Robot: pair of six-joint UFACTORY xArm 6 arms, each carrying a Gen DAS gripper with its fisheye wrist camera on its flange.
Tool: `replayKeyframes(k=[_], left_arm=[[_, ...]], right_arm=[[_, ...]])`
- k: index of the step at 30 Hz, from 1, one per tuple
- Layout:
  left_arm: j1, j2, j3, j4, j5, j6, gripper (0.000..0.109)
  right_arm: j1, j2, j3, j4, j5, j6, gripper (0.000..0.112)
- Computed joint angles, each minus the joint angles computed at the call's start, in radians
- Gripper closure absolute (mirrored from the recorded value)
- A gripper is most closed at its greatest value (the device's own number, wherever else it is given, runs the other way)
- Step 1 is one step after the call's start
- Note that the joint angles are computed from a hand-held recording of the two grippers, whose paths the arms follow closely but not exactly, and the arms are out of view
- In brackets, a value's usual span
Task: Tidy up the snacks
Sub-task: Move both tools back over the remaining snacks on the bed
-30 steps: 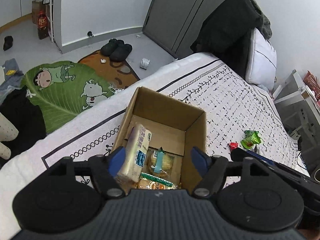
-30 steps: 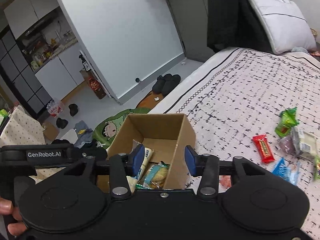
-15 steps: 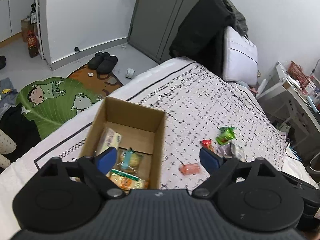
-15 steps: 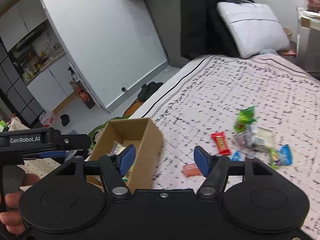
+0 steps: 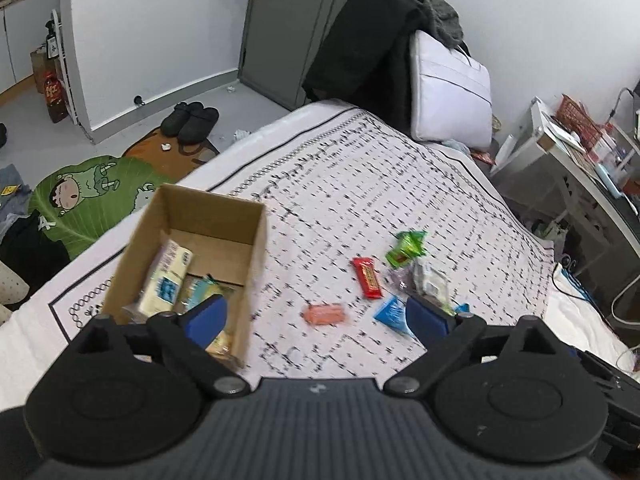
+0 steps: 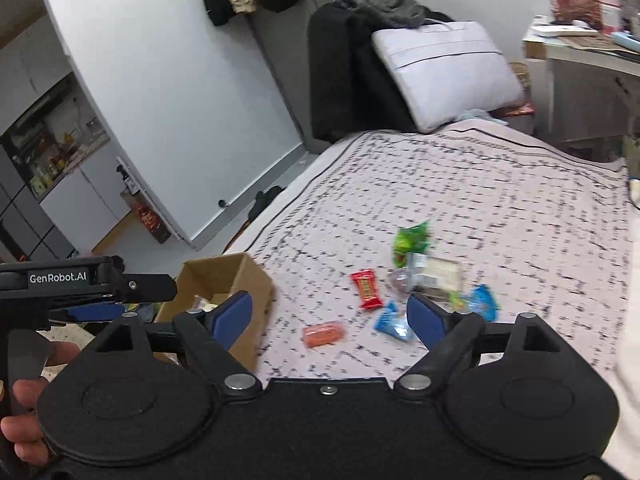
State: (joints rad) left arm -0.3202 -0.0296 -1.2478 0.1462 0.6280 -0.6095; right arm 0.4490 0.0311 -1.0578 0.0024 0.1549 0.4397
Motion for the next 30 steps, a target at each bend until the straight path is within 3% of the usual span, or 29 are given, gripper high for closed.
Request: replayKeyframes(k=[14,30], left_arm=[[-0.129,0.125,-0.16,0.074,0.065,-0.08,0.013],[-0.169,0.269,-0.241,0.003,0.021,-0.105,0.013]], right_arm=[[-0.099,-0.147,0.185,0.099,-0.032,-0.112,0.018],[-0.17,-0.136,0.196,0.217,0.025,-0.291,0.018]])
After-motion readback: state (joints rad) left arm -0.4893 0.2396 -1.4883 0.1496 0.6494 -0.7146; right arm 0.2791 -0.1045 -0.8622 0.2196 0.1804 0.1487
